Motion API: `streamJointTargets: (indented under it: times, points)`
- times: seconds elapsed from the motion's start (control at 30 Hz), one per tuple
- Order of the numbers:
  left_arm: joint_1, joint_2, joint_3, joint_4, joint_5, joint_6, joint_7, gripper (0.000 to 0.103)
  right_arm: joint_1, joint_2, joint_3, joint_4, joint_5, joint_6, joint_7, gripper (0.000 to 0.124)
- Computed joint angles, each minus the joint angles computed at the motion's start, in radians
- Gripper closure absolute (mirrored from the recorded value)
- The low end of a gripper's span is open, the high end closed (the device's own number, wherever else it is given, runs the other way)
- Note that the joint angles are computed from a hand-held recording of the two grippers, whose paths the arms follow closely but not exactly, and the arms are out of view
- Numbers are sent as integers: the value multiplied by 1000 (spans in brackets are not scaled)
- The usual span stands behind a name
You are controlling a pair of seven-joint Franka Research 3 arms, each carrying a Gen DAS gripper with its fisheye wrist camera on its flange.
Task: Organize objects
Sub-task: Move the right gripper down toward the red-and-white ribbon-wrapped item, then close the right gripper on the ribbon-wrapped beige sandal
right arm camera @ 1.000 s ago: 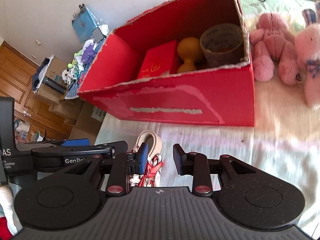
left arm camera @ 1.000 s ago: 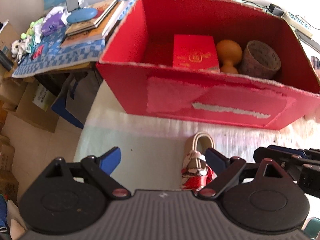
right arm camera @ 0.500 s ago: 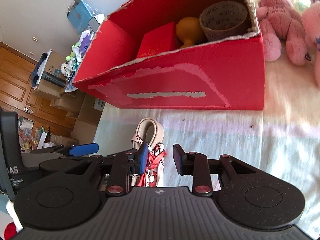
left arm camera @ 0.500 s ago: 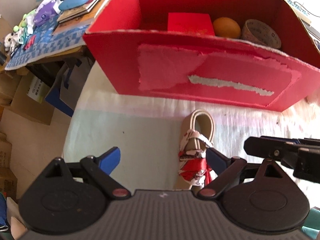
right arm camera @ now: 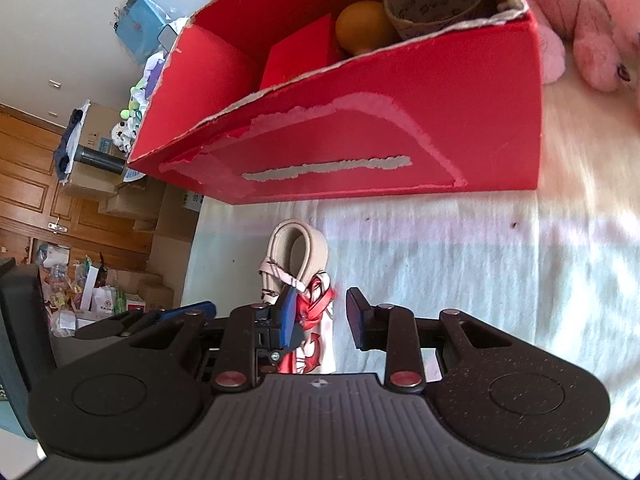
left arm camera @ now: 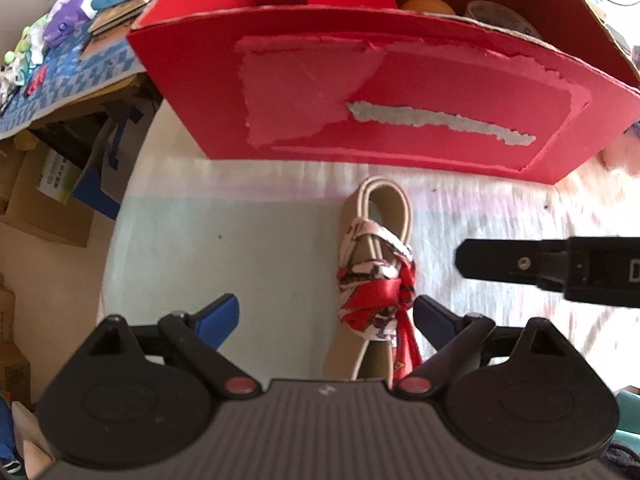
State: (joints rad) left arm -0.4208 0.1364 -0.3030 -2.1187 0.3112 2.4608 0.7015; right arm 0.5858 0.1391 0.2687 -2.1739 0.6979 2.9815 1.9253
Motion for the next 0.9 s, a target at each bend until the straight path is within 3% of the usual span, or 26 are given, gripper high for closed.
streamJointTargets:
  times: [0.43,0.9]
  points:
    - [3,22,-12,-7,-92,32,52,8,-17,33,27,47,137,-25,-82,92]
    - [15,30,-15,-16,-158,33,113,17,-14,52,22,68,137,-25,-54,92]
